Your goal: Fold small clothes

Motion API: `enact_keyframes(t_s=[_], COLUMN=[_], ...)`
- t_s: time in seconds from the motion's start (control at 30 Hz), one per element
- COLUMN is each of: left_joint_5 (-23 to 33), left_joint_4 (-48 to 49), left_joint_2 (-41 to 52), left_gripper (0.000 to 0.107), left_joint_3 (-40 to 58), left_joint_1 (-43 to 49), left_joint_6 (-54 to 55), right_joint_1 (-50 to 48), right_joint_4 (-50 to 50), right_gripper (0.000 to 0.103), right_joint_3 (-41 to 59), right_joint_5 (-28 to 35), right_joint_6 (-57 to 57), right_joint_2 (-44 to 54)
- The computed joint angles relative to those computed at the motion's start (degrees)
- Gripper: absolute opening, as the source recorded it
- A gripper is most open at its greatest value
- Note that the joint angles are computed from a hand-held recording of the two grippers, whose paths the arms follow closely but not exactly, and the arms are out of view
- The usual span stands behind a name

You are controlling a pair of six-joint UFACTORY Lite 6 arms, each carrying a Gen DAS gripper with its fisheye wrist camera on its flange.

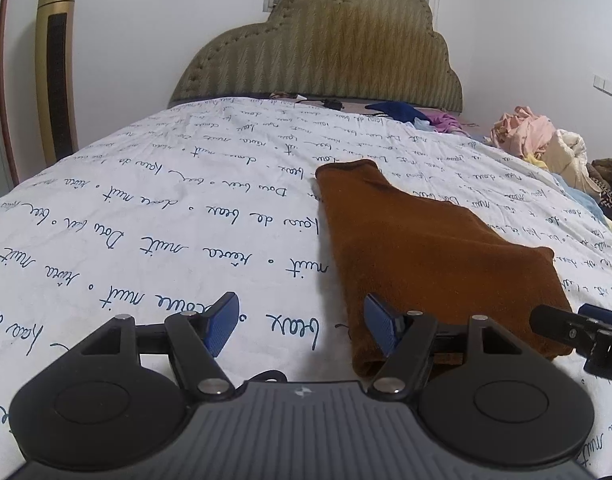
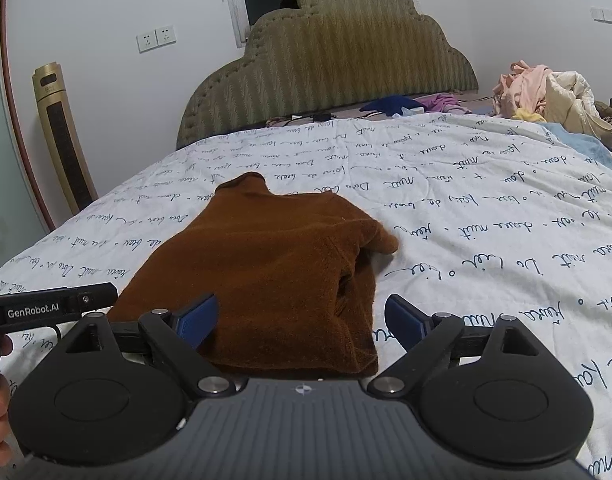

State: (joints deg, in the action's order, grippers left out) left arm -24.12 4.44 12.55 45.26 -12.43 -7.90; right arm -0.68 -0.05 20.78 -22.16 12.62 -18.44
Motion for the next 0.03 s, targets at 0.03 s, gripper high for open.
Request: enact_keyframes(t_s=[0.03], left_joint_5=[0.29], left_joint_4=[-0.91], left_joint_2=[0.02], left_gripper=[0.069], left_joint_3=[0.08], left_joint_1=[-0.18], left_joint_6=[0.95], right_joint_1=[-0.11], right_joint_4=[-0.35], right_gripper=[0.089], right_joint_3=[0.07], right_joint_5=[-0.07], right_joint_6=[0.28], right_joint_2=[0.06])
